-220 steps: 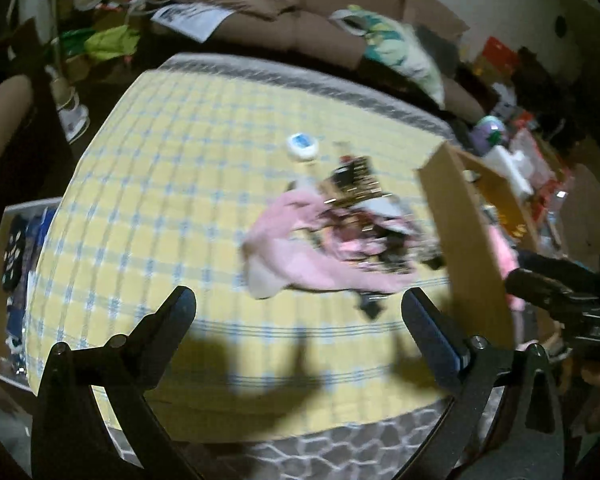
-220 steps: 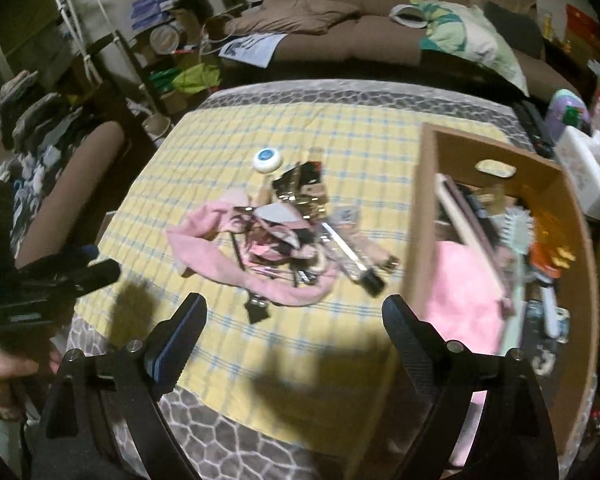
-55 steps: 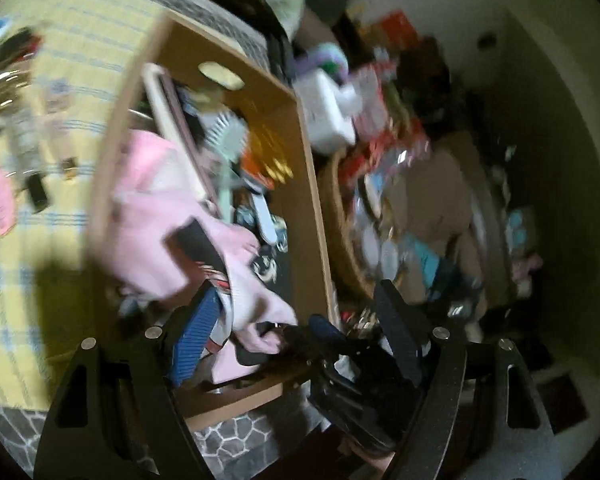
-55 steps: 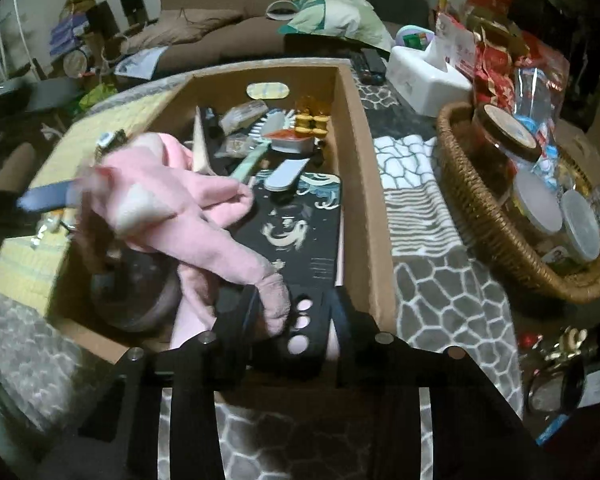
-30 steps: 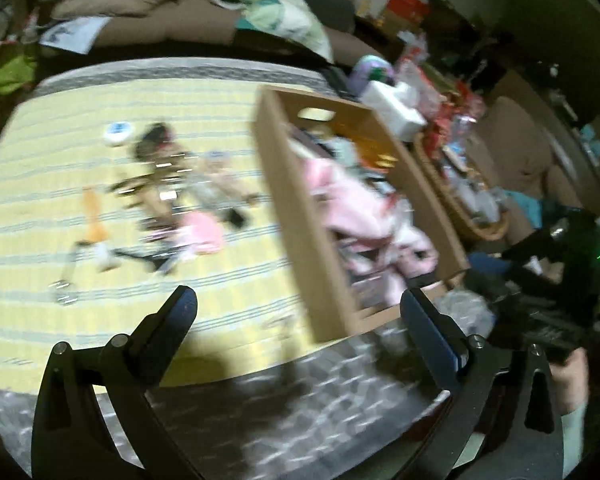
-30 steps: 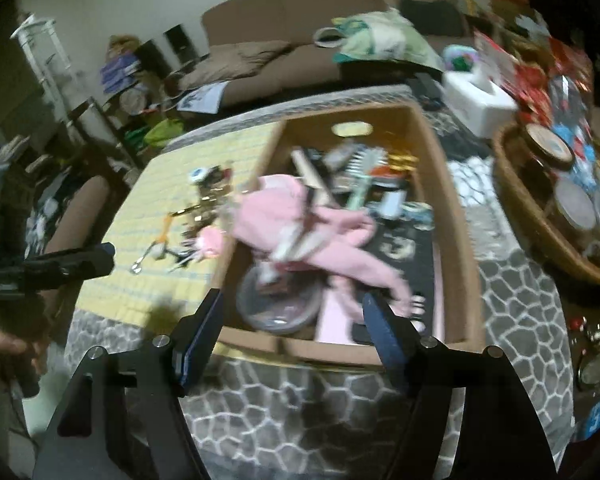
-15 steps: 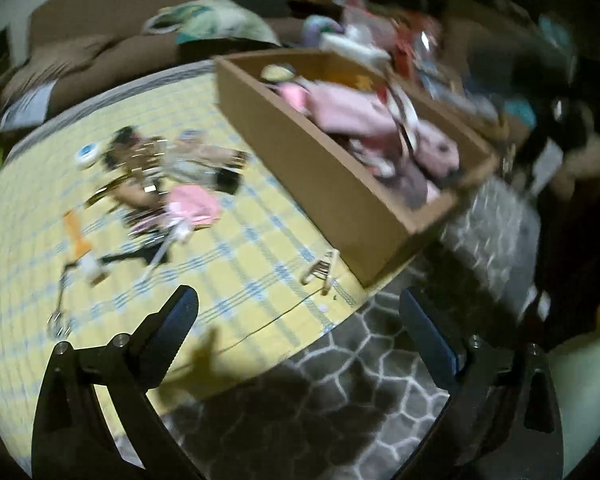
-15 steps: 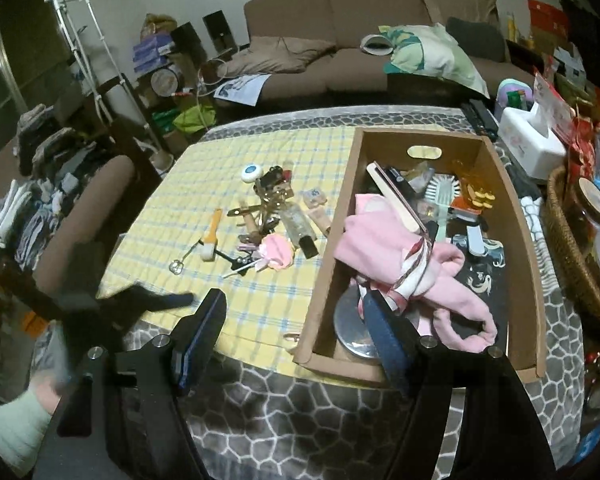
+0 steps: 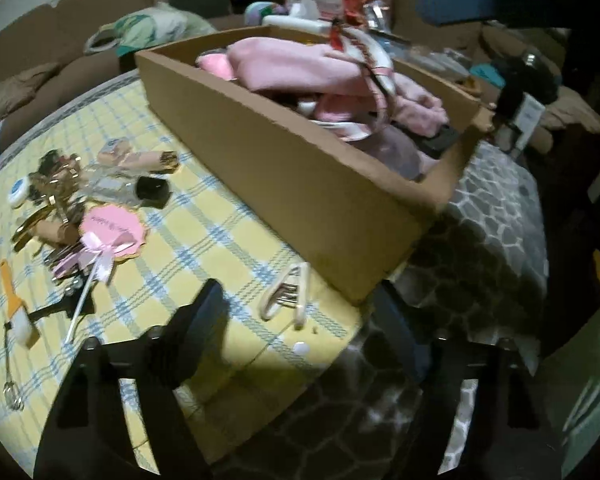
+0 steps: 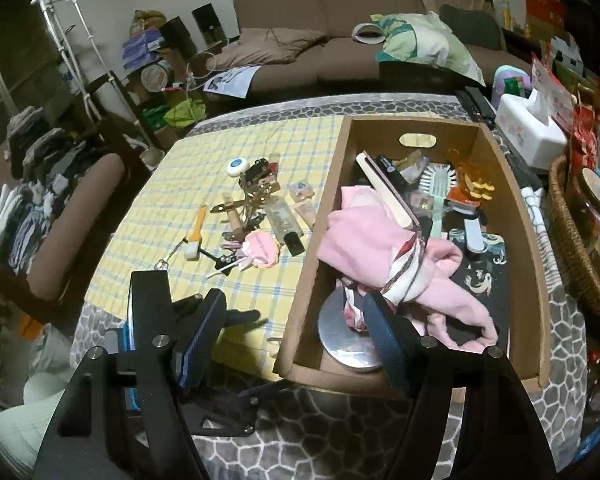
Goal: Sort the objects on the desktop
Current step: 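Grasp the beige claw hair clip with the left gripper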
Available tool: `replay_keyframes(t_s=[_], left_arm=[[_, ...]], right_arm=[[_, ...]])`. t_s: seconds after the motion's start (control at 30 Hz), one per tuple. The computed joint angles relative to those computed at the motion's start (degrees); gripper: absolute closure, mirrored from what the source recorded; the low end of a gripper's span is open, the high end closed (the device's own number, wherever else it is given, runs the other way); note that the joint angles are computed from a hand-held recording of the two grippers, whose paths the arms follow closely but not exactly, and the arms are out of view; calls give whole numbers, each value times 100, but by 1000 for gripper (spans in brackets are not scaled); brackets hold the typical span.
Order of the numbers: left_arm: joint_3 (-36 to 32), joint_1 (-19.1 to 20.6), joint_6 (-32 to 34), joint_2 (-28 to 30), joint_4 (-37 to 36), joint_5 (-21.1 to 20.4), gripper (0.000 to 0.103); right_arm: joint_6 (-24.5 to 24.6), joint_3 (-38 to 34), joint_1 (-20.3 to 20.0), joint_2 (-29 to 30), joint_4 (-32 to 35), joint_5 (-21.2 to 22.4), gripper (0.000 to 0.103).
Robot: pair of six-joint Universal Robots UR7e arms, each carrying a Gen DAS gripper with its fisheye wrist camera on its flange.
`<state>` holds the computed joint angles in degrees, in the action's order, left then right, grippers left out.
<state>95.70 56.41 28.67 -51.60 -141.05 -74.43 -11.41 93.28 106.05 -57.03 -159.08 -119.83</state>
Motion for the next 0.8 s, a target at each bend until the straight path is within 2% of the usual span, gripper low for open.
replay_keyframes(t_s=[0.1,0.23,0.37,0.47,0.6,0.63,0.7,0.73,0.77,0.8], left_arm=[[-25,10,224,-27,112,-121,45],[-189,96,473,-42,362,-415,45],[-334,144,760,-43,557,-495,45],[-412,124,987,32,635,-329,45],[-526,110,982,226,740,-110,47],[-559,112,942,277,771,-73,50],[-616,137,835,357,868,-28,69],[-598,157,818,358,822,-34,71],[-590,194,763,341,771,-113,79],[-627,238,631,332,809,-212,79]], right_arm=[[25,4,-8,32,40,44,30],[28,13,28,50,105,32,30],[-23,12,76,49,118,-52,30],[-22,15,81,46,109,-57,30],[13,-9,78,67,140,-68,30],[19,-20,81,79,152,-80,30],[24,-46,83,107,181,-98,30],[15,-61,84,124,191,-112,30],[15,-72,88,141,194,-121,30],[15,-87,84,151,205,-112,30]])
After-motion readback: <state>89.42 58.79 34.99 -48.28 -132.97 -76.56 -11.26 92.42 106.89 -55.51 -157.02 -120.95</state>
